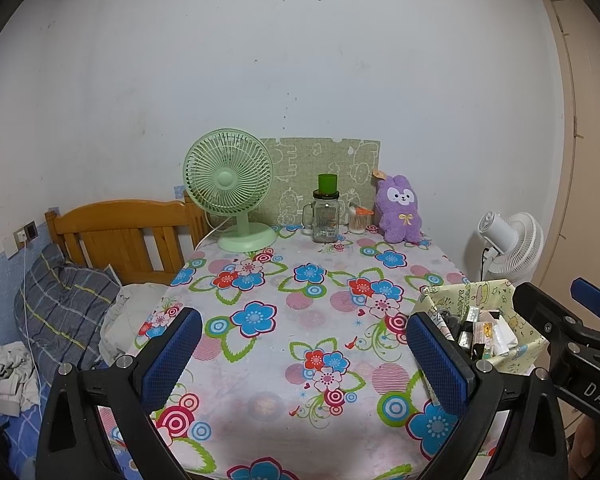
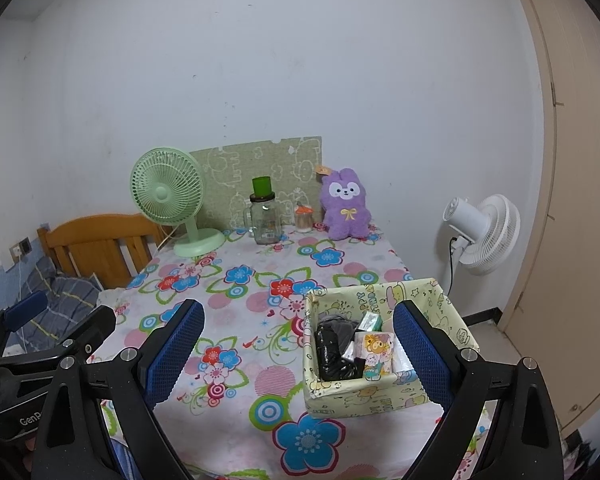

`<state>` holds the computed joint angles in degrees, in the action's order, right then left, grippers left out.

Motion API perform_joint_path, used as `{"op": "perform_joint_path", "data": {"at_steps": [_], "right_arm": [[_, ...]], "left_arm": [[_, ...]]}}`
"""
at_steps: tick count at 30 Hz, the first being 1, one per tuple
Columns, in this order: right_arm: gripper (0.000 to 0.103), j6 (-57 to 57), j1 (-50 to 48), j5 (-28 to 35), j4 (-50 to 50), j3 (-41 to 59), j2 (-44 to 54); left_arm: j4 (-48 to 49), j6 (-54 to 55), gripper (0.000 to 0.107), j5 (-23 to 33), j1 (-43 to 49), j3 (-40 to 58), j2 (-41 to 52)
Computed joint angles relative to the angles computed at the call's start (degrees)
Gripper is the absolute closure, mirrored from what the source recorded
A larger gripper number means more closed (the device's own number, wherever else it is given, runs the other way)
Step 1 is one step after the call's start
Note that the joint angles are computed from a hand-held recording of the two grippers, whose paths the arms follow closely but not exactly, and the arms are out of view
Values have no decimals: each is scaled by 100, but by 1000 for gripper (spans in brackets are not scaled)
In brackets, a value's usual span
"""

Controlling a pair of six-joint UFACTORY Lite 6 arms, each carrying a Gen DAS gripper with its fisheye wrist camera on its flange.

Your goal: Organize soft objects

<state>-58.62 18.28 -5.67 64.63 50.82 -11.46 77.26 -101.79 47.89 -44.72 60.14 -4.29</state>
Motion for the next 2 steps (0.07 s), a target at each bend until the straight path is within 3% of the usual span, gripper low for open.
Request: {"op": "perform_joint_path", "data": {"at_steps": [2], "right_arm": [[6,43,-14,14,-40,4,0]], "left_arm": [[-3,3,4,-2,9,8,7]]}}
